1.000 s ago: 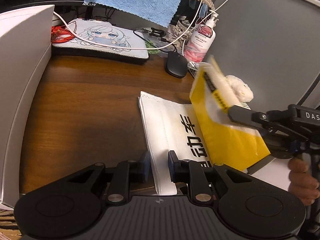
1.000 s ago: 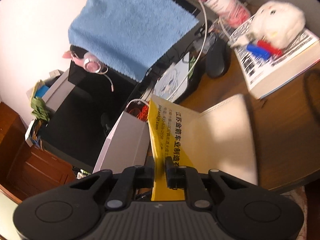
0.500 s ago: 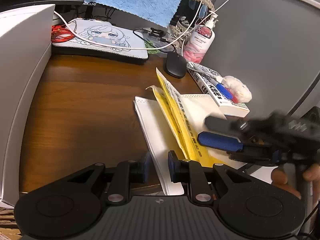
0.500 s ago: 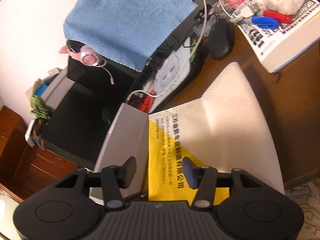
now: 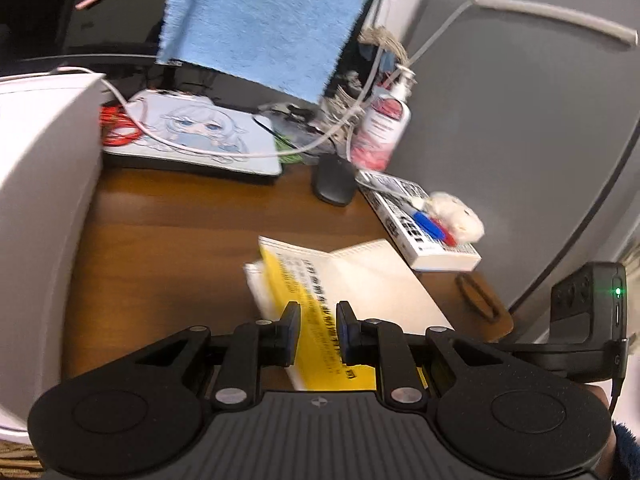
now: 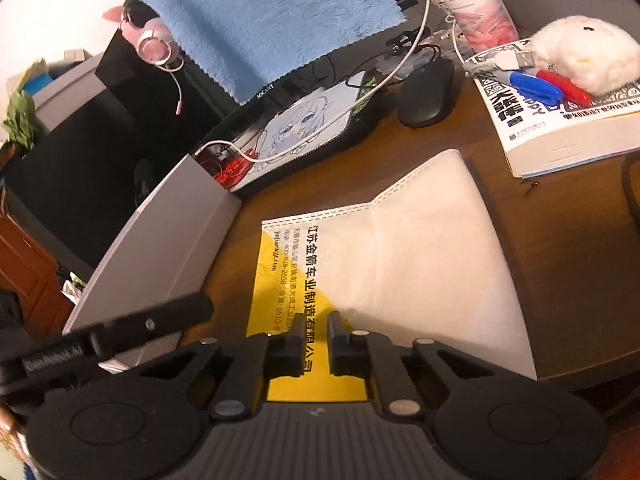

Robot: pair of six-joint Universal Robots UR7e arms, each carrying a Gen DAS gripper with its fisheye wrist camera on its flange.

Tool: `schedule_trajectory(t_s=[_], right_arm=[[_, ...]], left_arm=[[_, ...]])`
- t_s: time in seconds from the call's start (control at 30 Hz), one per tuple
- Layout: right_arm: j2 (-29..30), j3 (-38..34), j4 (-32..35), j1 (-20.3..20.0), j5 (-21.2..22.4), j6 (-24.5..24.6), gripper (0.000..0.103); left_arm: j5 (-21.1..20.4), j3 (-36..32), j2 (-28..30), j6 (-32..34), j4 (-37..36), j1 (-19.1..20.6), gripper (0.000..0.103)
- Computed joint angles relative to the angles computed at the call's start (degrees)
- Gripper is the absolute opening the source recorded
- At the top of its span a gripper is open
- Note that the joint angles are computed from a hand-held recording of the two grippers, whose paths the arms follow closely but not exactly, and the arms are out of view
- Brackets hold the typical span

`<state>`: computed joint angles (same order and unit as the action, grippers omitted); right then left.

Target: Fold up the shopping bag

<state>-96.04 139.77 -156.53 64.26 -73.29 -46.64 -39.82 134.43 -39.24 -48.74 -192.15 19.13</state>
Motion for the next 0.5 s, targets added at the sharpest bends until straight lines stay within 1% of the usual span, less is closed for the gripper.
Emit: schedule_trajectory(t_s=[0.13,0.37,0.5], right_arm=[[-0.26,-0.25,1.18,-1.03,1.08,0.37,0.000],[-0.33,0.34,0.87,-2.55,3.40,-0.45,0.000],[-0.73,-0.08,4.31,-5.43,7.51,-1.07,0.000]], left_arm=[[-2.85,-1.19,1.33,0.63,-0.37,1.32,0.019],[-2.97,-2.18,2.28,-0.77,3.84,2.32,0.019],[-2.74,-2.33,2.60,-0.08,4.99,2.11,0.019]])
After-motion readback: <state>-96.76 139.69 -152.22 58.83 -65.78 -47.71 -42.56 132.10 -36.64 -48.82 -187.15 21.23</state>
